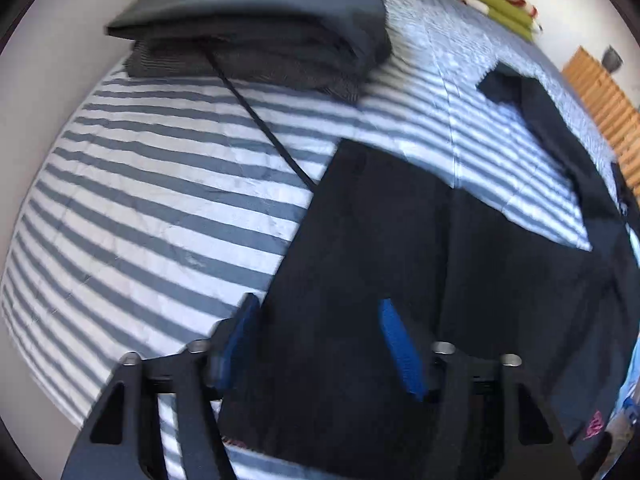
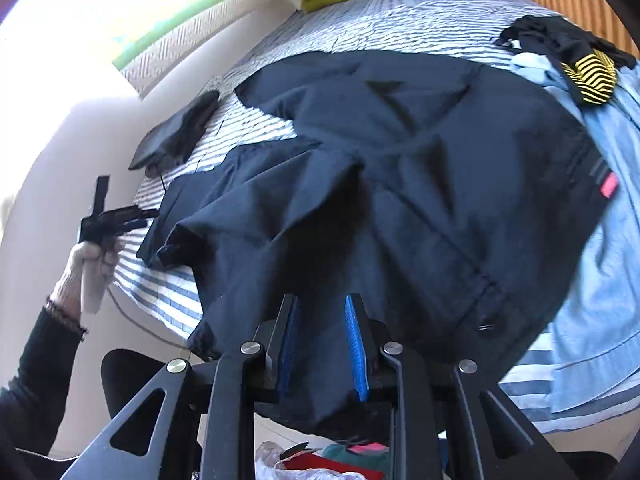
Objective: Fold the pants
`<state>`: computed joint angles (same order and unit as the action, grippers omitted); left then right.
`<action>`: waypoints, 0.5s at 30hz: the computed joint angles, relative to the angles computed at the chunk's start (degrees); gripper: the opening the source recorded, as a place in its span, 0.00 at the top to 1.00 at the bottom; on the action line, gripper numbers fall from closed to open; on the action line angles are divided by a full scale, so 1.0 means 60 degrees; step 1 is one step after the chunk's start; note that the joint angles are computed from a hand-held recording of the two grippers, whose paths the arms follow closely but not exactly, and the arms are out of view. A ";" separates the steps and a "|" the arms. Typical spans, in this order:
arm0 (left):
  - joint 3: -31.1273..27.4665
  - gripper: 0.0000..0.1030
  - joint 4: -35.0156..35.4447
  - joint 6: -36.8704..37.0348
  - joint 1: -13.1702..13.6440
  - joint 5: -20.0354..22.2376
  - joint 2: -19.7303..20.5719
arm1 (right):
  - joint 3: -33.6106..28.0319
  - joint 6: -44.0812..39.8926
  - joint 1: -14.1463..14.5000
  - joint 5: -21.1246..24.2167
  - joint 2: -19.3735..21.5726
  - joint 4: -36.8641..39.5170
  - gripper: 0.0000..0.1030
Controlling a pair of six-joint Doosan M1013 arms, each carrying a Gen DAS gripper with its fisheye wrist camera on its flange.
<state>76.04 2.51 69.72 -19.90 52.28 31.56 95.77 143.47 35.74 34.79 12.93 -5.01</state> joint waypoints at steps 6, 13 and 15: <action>-0.0078 0.99 0.1967 -0.0365 -0.0421 -0.0013 0.0009 | -0.0183 -0.0147 0.0030 0.0519 0.0300 0.0340 0.79; -0.0789 0.98 0.4483 -0.0873 -0.0680 -0.0116 0.0250 | -0.0279 -0.0701 0.0132 0.1086 0.0550 0.0750 0.79; -0.1090 0.96 0.5173 -0.1111 -0.0734 0.0341 0.0556 | -0.0279 -0.0885 0.0126 0.1150 0.0585 0.0887 0.79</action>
<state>69.50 33.55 63.05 -24.30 54.33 34.90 94.10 138.15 36.50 41.69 16.44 0.32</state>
